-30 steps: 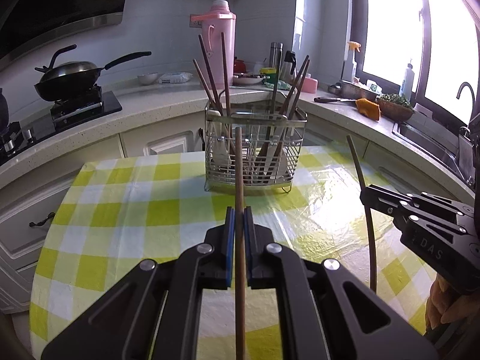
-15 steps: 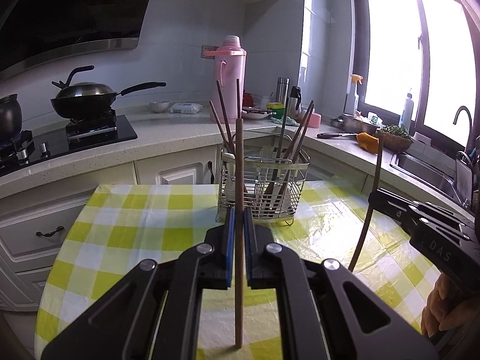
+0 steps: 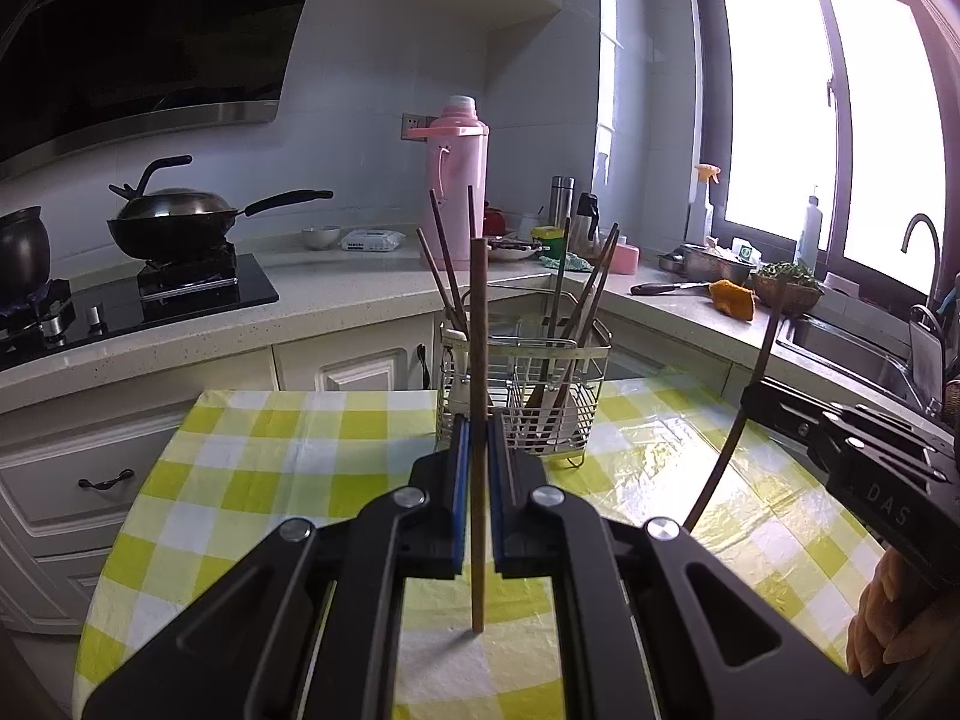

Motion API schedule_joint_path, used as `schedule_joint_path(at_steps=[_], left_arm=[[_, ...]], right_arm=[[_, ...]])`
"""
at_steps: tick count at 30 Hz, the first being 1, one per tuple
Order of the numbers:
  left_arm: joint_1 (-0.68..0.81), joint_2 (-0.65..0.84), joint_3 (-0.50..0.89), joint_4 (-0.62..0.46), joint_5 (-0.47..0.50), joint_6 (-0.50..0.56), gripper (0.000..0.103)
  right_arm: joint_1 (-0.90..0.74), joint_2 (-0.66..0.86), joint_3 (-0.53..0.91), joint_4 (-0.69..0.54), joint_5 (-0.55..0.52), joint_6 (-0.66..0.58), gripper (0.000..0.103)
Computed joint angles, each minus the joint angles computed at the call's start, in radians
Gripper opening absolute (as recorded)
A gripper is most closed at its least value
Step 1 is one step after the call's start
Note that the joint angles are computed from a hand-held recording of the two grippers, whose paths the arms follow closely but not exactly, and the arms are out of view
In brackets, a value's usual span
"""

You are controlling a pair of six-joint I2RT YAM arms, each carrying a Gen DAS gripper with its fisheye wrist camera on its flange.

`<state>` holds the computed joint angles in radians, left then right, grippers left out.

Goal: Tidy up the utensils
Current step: 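Lift chopstick upright with left tool while right tool raises its chopstick over the rack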

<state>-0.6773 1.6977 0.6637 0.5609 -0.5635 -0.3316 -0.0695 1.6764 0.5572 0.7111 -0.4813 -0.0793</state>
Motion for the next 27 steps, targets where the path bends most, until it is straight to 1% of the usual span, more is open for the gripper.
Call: schedule_joint_path(at_steps=[10,21,27], left_arm=[[-0.013,0.02,0.031,-0.004,-0.024,0.033,0.006],[-0.006,0.024,0.044,-0.01,-0.02,0.04,0.006],[-0.005,0.011,0.052,-0.017,-0.027,0.063,0.006]], right_arm=[[0.006,-0.005,0.006,-0.01,0.003,-0.008,0.007],[0.016,0.005,0.028,-0.018,0.016,-0.009,0.007],[0.021,-0.007,0.049,-0.029,0.023,-0.018,0.007]])
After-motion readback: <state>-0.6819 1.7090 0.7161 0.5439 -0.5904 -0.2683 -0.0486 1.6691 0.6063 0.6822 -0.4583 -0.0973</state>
